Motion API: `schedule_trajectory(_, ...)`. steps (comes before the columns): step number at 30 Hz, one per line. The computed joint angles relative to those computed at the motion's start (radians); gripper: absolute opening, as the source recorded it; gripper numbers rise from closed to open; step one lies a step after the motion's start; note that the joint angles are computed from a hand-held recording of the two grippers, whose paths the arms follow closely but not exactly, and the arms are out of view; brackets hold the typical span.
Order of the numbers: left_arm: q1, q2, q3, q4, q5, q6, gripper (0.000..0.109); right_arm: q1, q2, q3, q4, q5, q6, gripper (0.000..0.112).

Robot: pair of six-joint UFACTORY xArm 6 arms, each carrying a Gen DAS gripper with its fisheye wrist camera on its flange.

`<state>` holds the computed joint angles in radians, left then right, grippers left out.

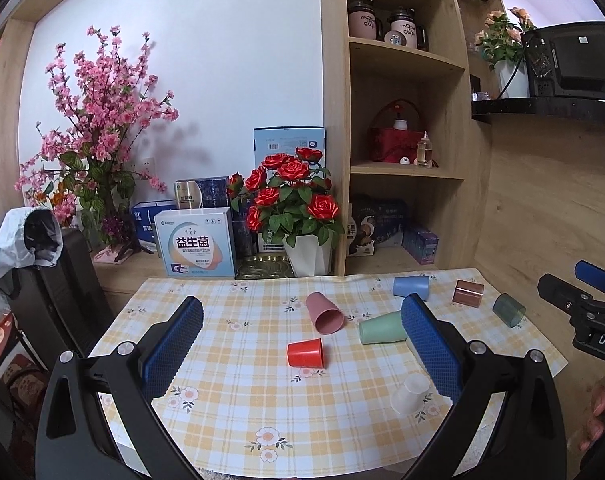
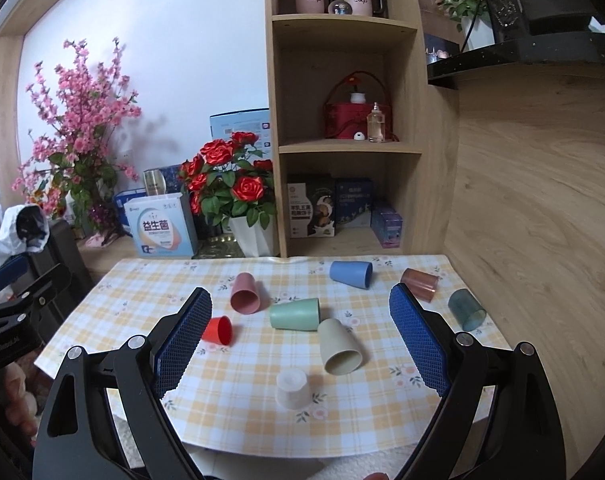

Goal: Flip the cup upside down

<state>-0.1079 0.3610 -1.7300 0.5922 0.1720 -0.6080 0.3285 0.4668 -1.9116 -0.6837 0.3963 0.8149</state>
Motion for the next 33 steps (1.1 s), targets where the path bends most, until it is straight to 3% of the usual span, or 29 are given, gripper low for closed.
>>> schedule_trajectory(33, 0.007, -0.006, 0.015, -0.031, 0.004, 0.038, 0.097, -0.001, 0.008, -0.005, -0.006, 0.018, 0.015, 0.088)
